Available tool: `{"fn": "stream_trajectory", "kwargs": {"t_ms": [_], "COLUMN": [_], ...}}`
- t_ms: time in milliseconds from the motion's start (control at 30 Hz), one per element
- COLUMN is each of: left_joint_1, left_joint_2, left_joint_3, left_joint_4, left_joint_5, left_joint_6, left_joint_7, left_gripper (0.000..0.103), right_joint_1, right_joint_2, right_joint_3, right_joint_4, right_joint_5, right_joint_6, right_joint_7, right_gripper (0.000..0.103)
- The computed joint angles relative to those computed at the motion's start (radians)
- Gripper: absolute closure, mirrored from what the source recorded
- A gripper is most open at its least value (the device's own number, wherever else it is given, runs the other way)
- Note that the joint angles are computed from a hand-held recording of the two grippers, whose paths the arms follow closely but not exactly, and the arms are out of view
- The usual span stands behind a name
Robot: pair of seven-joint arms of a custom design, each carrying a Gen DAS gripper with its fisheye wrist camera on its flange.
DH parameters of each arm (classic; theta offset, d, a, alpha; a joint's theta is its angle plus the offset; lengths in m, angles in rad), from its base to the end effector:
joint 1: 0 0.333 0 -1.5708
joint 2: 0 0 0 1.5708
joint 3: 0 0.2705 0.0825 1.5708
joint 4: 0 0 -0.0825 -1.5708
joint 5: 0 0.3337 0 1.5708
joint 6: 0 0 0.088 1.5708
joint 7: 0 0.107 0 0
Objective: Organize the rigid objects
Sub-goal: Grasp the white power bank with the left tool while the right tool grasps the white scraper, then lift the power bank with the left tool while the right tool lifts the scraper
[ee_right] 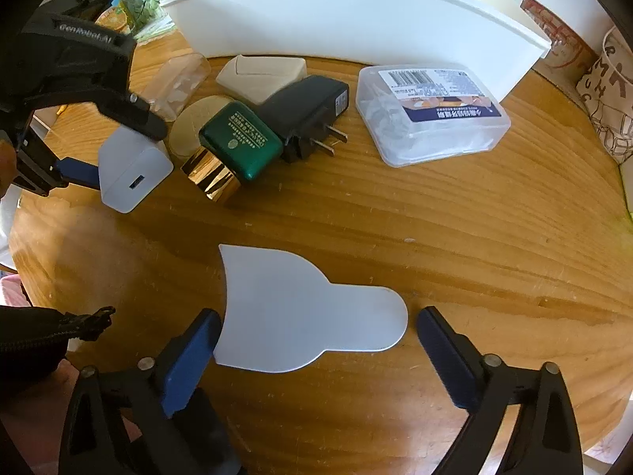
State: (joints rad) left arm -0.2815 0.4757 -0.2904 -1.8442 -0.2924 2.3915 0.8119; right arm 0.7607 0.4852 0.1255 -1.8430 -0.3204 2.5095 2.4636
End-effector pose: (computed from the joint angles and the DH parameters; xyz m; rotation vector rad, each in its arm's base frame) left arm 0.5046 -0.3144 0.2797 2.3664 -1.5168 0.1699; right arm 0.3843 0.4661 0.2770 -2.2833 1.8388 -0.1992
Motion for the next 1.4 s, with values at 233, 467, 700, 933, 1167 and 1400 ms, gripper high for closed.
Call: {"fn": "stream_trajectory", "kwargs": {"t_ms": [233,467,700,933,1167,1400], "left_joint_1": [0.03,0.029,0.035,0.04,0.023,-0.001], "left_joint_2": [-0.046,-0.062,-0.093,-0.153,-0.24,-0.321], "left_joint_3": [-0.003,-0.001,0.0,0.0,0.003,0.01], "left_joint_4": [-0.065,-0.086,-0.128,-0.209,-0.303,-0.364], "left_joint_5": [-0.033,-0.043,-0.055,-0.093,-0.116,-0.094], "left_joint_6": [0.012,0.01,-0.007,0.0,0.042,0.045], "left_joint_7": [0.057,0.07,0.087,0.096,0.059,-0.012], "left_gripper": [0.033,0.034,0.034,0.035,0.039,0.041], "right_joint_1": [0.009,0.009,0.015,0.009,-0.026,-0.051], "right_joint_2": [-0.007,-0.035,-0.071,-0.136,-0.157,-0.209], "right_joint_3": [-0.003,-0.002,-0.003,-0.001,0.012,0.019], "right_joint_4": [0.016,-0.018,-0.043,-0.089,-0.123,-0.167], "right_joint_5": [-0.012,-0.017,-0.061,-0.119,-0.147,-0.138], "right_joint_6": [-0.014,-0.005,-0.016,-0.015,0.03,0.084], "right_joint_7": [0.007,0.03,0.068,0.104,0.073,0.012], "right_gripper": [0.014,0.014,0.015,0.015,0.015,0.015]}}
